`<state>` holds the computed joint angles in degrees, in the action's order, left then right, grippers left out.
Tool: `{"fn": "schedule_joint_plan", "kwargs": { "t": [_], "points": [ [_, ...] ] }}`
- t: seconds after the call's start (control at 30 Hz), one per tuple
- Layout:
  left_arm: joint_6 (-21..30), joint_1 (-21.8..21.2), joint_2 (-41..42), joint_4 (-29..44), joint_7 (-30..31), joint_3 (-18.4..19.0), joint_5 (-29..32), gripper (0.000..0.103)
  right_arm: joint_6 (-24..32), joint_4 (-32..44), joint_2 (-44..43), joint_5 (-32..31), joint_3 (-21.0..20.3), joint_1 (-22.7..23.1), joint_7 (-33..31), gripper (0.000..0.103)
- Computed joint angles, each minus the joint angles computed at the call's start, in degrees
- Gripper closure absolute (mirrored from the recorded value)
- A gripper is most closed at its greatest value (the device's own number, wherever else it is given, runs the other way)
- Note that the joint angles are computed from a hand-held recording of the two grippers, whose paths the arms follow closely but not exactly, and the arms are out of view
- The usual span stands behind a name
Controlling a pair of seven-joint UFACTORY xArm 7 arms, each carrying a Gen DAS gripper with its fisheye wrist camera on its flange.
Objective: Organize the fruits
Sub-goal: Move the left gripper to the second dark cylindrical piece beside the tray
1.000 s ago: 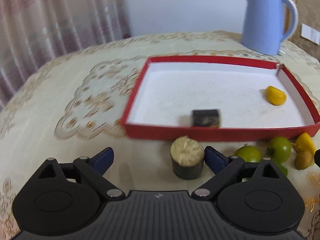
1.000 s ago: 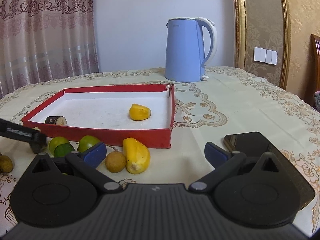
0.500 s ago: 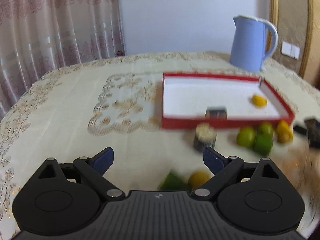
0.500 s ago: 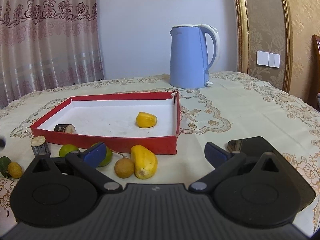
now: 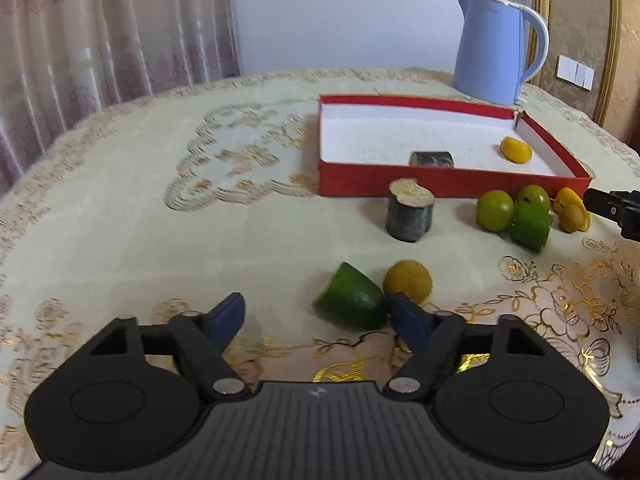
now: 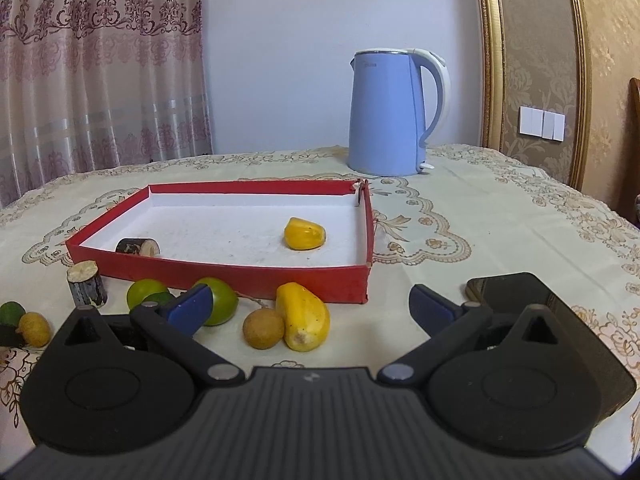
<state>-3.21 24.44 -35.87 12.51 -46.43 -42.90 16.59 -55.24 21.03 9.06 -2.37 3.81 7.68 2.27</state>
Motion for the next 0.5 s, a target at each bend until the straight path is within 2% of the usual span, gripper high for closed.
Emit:
{"fn": "schedule_joint_plan", "kwargs": {
  "t": [0.07, 0.1, 0.17, 0.23, 0.37, 0.5],
  "points": [
    [0.3, 3.4, 1.5, 1.9, -1.2, -3.7, 0.1, 0.035, -0.3, 0.1, 0.3, 0.9, 0.1, 0.4, -0.6, 0.000],
    [0.7, 6.3, 1.7, 3.3, -2.4, -7.0, 0.4, 0.035, -0.4, 0.1, 0.3, 1.3, 0.2, 0.5, -0.8, 0.000],
    [0.7, 10.1, 2.8, 5.6, -3.8, -10.8, 1.3, 0.036, -0.4, 0.1, 0.4, 1.3, 0.2, 0.6, -1.0, 0.000],
    [1.2, 11.5, 4.0, 7.8, -4.3, -12.1, 2.3, 0.036, -0.1, 0.0, 0.2, 1.3, 0.3, 0.7, -1.3, 0.000],
    [0.5, 14.2, -0.5, 9.4, -5.5, -15.6, 3.6, 0.035, -0.9, -0.2, 0.1, 1.9, 0.2, 0.9, -2.3, 0.000],
    [-0.9, 15.2, 2.6, 11.5, -5.1, -14.8, 3.6, 0.036, 0.1, 0.0, 0.1, 0.8, 0.1, 0.4, -0.9, 0.000]
  ]
}}
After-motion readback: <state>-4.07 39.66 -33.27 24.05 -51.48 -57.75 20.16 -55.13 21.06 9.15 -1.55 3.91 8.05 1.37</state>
